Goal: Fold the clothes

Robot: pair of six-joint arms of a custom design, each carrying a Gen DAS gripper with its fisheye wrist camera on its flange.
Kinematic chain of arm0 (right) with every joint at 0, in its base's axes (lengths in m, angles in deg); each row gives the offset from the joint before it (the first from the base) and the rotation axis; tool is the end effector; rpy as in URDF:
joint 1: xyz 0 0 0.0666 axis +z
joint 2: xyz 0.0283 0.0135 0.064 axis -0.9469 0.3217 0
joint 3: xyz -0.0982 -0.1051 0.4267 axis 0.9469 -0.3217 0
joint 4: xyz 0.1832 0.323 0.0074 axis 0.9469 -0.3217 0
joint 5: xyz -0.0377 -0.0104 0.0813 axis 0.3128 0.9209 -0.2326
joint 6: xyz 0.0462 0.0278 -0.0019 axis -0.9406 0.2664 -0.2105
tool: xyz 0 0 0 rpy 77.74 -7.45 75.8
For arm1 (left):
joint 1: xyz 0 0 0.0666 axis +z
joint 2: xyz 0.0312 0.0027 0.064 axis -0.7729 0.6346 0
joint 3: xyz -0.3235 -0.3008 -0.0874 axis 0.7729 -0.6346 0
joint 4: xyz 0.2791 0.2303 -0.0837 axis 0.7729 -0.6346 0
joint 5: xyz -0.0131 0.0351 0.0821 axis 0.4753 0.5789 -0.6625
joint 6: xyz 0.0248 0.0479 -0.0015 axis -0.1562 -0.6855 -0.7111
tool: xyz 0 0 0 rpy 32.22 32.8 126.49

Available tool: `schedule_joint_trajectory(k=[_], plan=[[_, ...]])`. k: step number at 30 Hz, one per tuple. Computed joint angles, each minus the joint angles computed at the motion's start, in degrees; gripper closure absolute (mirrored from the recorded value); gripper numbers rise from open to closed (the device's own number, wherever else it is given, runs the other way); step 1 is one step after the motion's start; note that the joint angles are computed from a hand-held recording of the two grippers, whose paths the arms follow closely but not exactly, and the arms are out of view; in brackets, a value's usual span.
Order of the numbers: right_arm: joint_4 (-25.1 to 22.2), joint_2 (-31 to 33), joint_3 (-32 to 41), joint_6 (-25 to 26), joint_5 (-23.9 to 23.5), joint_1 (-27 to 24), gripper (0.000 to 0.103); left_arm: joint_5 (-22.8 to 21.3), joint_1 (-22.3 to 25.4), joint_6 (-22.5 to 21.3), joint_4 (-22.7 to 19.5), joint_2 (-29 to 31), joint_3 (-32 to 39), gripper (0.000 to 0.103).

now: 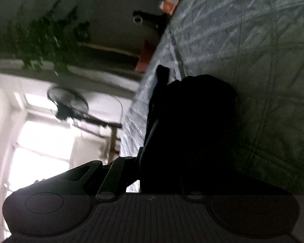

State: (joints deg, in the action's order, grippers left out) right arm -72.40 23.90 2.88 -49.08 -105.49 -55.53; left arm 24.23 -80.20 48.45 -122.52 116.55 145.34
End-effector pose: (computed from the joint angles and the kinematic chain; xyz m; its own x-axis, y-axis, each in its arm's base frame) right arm 0.4951 0.1561 0.4191 -0.7261 0.6603 -0.1916 0.0387 0.3175 0.9475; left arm 0.4918 -0.2839 0.5811 -0.5034 0.4986 -0.7057 0.6593 0.7495 0.0592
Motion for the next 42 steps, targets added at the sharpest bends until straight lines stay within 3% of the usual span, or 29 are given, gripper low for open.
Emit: schedule_joint_trajectory(k=[6, 15, 20, 24, 29, 32, 36, 39, 42], plan=[[2.9, -3.0, -0.2, -1.8, 5.3, -2.0, 0.091, -0.8, 0.7, 3.9, 0.9, 0.6, 0.8, 0.036], [5.4, -7.9, 1.4, -4.6, 11.6, -10.1, 0.091, 1.0, -1.0, 1.6, 2.6, 1.0, 0.1, 0.036], [11.7, -9.6, 0.9, -12.5, 19.9, -16.5, 0.090, 0.7, -1.7, 1.1, 2.2, 1.9, 0.4, 0.036], [12.0, -9.9, -1.4, -19.0, 27.7, -21.5, 0.090, 0.4, -2.3, 0.1, 1.7, 2.6, 0.5, 0.036], [-3.3, -9.5, -1.0, -16.4, 31.2, -25.4, 0.090, 0.3, -3.0, -0.8, 1.6, 2.8, 0.3, 0.036], [-10.7, -9.2, 0.4, -9.5, 31.5, -26.1, 0.089, 0.2, -3.6, -1.2, 0.8, 2.8, 0.7, 0.036], [-14.0, -8.4, 1.5, -5.5, 32.1, -26.5, 0.088, 0.1, -4.1, -1.3, 0.4, 3.1, 0.9, 0.036], [-17.4, -7.4, 4.5, -1.6, 32.4, -25.9, 0.077, 0.1, -4.4, -1.5, 0.3, 3.2, 0.9, 0.036], [-18.3, -8.0, 5.2, 0.5, 30.6, -27.0, 0.055, 0.3, -4.5, -1.7, 0.3, 3.1, 0.6, 0.036]])
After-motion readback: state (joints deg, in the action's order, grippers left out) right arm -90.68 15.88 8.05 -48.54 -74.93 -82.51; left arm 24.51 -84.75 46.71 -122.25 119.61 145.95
